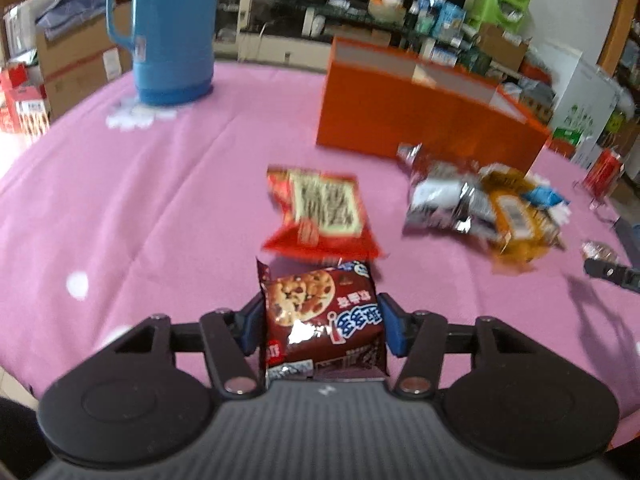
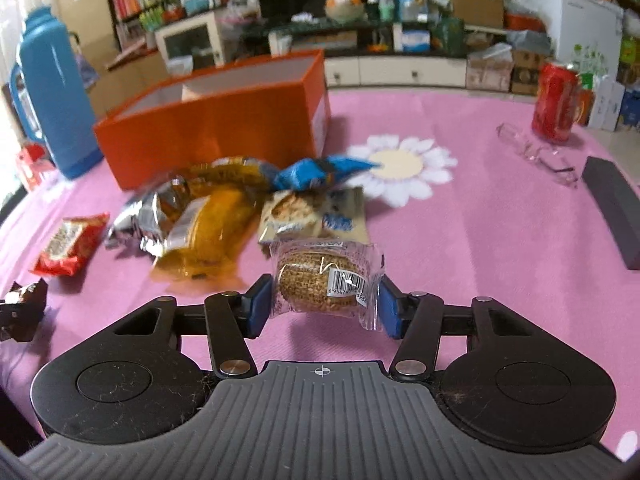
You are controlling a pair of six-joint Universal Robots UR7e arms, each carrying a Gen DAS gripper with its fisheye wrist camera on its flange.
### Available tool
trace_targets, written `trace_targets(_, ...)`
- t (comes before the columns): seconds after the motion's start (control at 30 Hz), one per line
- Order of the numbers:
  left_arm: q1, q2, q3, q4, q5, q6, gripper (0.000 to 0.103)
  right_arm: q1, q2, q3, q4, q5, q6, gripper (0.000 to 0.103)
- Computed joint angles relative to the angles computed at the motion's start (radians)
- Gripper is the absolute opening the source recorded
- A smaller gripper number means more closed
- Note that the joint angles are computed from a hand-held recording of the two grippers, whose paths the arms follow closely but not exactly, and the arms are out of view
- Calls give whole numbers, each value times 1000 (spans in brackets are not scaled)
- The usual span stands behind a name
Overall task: Organize snacks
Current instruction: 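Grasp the clear sesame bread packet with the right tool while the left tool holds the cookie packet, then carry both packets over the orange box and open both tools to drop them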
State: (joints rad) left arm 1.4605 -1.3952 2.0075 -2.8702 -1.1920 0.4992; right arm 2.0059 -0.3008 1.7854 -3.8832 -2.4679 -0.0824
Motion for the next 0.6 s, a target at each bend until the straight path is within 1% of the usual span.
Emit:
trace_targets(0.13,-16,5,-40,13,-57,-17,56,-10,-10,7,-25,13,40,39)
trace_targets(0.27,-46,80,-138,-5,-87,-12,56,-17,-14,-31,-41,77,38,39)
trace_targets(0.3,-56,109,-174,-8,-91,-13,56,-17,-11,-53,-42,87,19,39)
trace_targets(0.37,-75,169,-247,-20,-108,-16,56,-10,2,-133,-34,95,-59,39)
trace_targets(0.43,-94,236,-316,-54,-120,-8,56,-11,14,-228,1,115,-127,39)
trace_targets(0.5,-109,312,-392,-84,-123,3,56,-21,46,-358,43,139,-201,39)
trace_targets(0.6,-114,412,-497,-87,-121,14,56,-44,131,-584,113,157,-291,40)
